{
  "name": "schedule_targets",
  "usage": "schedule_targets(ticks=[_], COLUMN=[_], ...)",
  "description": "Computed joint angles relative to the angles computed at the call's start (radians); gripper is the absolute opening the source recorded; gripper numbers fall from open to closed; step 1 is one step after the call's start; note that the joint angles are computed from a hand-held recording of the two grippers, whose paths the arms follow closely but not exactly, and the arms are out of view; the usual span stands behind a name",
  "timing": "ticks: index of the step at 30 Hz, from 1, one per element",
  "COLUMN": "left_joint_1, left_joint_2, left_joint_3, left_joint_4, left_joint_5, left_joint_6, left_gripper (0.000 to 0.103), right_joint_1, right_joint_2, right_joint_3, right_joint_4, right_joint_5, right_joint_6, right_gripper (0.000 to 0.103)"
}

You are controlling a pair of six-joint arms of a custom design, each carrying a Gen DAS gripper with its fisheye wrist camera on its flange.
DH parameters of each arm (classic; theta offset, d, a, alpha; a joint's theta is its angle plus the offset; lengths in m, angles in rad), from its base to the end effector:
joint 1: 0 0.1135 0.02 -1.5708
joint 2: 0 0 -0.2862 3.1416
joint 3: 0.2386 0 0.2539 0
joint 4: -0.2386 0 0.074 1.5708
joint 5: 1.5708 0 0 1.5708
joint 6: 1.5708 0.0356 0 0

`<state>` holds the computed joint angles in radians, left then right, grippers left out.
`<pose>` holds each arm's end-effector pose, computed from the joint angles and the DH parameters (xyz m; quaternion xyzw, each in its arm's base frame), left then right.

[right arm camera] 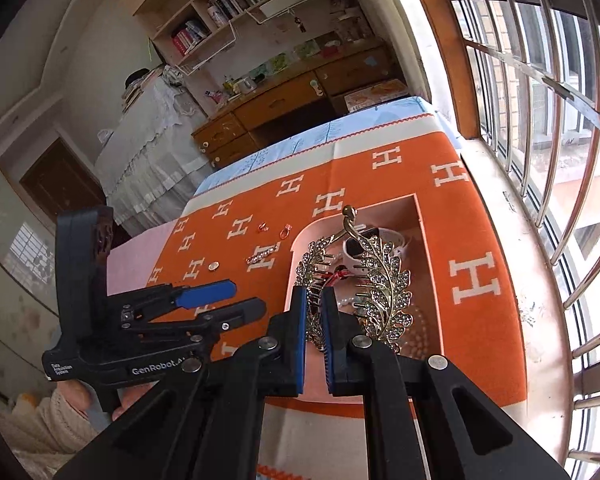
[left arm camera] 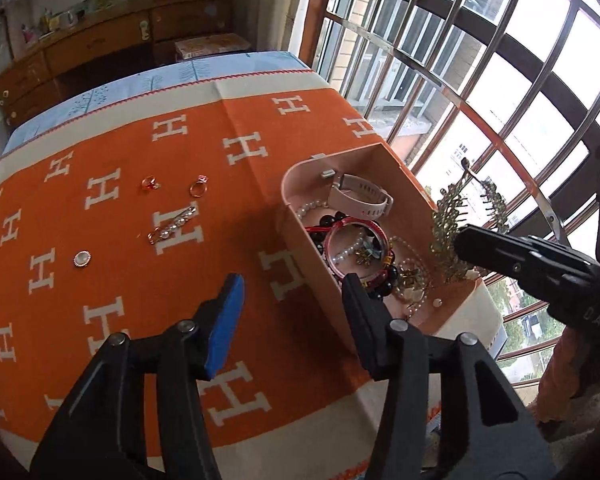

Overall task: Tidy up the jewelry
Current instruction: 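Carry the hair comb and pearl pin into the pink tray and release both, then withdraw both tools from the tray toward the pearl brooch and rings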

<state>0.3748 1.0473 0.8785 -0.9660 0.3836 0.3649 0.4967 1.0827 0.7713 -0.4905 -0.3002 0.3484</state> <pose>0.1681 0.0518 0.2821 0.0365 0.9586 -0.0968 0.2652 0.1832 0.1113 0.2702 -0.1238 0.9099 0.2785 0.2814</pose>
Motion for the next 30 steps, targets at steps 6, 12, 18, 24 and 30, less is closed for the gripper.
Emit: schedule_targets(ticks=[6,12,18,24,30], left_joint_1=[0.138,0.214,0.283,0.358,0.469], left_joint_2=[-0.015,0.003,0.012,0.015,0.034], left_joint_3=[-0.023,-0.035,-0.024,-0.015,0.005], left_joint_4=[-0.018,-0.023,-0.042,-0.077,-0.117], left_joint_5=[0.03,0.047,0.081,0.109,0.131], left_joint_6=[0.098,0.154,0.206,0.279,0.364], left_gripper=[0.048,0.048,0.048,0.048,0.048], right_joint_1=[0.145,0.186,0.187,0.249,0.269], right_joint_2=[0.161,0.312,0.278,0.262,0.197], right_joint_3=[0.002,0.016,-0.021,-0.016,-0.016], right_joint_4=[0.061,0.063,0.098,0.121,0.07], right_joint_5=[0.098,0.124,0.136,0.19,0.218], right_joint_6=[0.003,0.011,0.085,0.15,0.152], right_gripper=[0.007,0.012,0.023,0.023,0.023])
